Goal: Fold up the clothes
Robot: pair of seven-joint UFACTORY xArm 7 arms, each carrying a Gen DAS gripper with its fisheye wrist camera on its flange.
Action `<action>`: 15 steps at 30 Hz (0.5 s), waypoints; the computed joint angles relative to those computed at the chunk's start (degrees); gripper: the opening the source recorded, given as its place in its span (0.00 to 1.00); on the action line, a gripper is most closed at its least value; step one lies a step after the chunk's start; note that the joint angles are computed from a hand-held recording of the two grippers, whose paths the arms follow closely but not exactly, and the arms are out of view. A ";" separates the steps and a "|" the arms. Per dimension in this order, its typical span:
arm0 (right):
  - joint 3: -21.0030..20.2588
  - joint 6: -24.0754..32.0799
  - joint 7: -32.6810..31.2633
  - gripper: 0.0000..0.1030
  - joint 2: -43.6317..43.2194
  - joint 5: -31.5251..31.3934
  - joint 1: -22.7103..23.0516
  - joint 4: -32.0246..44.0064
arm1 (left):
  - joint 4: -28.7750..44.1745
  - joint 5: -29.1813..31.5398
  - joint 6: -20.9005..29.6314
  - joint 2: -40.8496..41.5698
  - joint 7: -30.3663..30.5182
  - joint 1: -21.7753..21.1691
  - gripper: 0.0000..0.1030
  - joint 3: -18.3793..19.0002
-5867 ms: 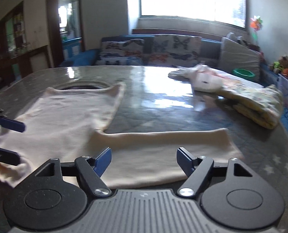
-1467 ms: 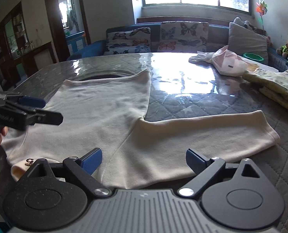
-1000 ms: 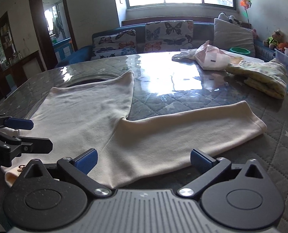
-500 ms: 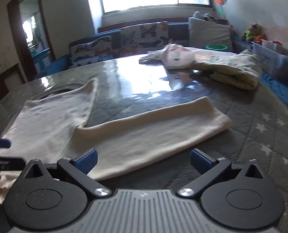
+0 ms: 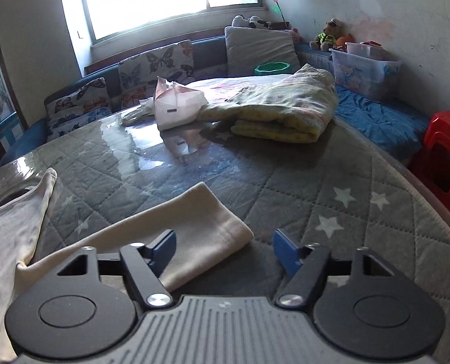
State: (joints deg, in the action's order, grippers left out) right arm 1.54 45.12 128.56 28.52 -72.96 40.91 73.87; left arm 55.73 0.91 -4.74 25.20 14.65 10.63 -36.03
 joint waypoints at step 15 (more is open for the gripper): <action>-0.44 1.57 2.70 0.05 -0.99 -2.81 0.91 -0.95 | 0.56 -0.98 0.72 0.21 1.19 -2.01 1.00 1.57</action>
